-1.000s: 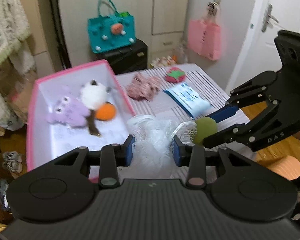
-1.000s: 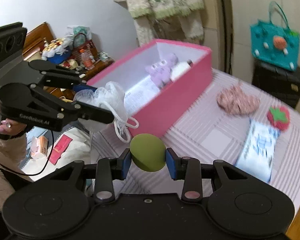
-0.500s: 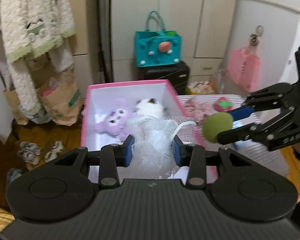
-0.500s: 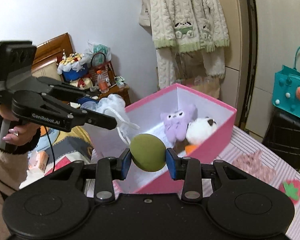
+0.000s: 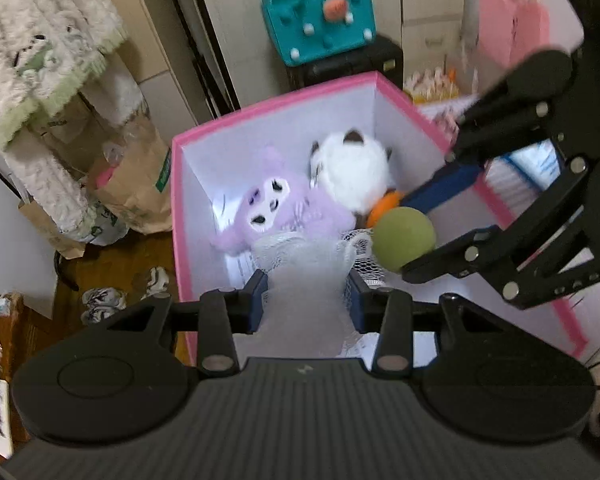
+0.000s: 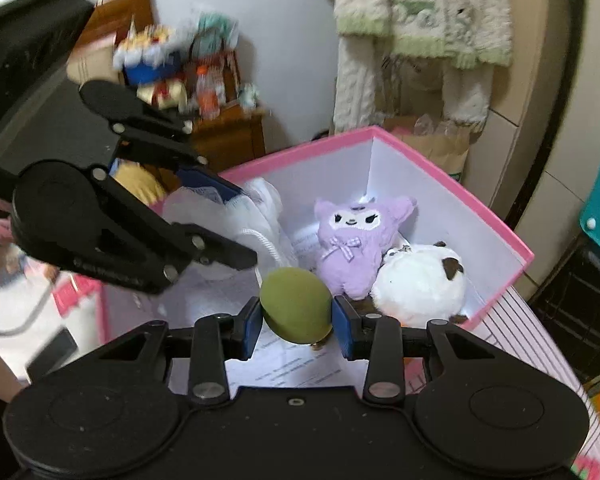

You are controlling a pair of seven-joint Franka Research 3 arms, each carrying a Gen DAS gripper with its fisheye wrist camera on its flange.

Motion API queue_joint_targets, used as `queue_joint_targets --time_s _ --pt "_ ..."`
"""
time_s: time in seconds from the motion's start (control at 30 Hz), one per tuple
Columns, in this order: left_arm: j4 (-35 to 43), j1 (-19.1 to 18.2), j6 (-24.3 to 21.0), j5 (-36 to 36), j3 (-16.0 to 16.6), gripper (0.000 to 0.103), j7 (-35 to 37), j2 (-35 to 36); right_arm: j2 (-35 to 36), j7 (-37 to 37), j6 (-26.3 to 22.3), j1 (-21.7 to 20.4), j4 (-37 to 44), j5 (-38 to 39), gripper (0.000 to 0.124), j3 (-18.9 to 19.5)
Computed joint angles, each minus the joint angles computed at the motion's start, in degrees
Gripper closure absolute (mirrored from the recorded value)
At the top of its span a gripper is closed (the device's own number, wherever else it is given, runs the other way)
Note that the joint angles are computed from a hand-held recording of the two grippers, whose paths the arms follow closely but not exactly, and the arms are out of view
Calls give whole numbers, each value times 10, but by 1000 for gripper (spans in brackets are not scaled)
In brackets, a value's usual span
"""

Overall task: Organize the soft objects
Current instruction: 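Open both tools to drop the bath puff and green sponge into the box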

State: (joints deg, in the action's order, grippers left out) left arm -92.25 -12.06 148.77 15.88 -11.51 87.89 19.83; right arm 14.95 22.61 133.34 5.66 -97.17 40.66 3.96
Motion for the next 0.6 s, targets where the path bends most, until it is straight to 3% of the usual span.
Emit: queue_joint_targets --time_s 0.17,0.3,0.6 --pt "27 -8 -24 24 7 62 1 24 24 9 5 14 20 -55 81 -1" --pt "16 -27 -4 83 25 62 -11 20 35 14 19 21 25 -82 80 1" --pt "10 -37 4 125 32 53 -38 21 40 18 33 23 26 -108 78 5"
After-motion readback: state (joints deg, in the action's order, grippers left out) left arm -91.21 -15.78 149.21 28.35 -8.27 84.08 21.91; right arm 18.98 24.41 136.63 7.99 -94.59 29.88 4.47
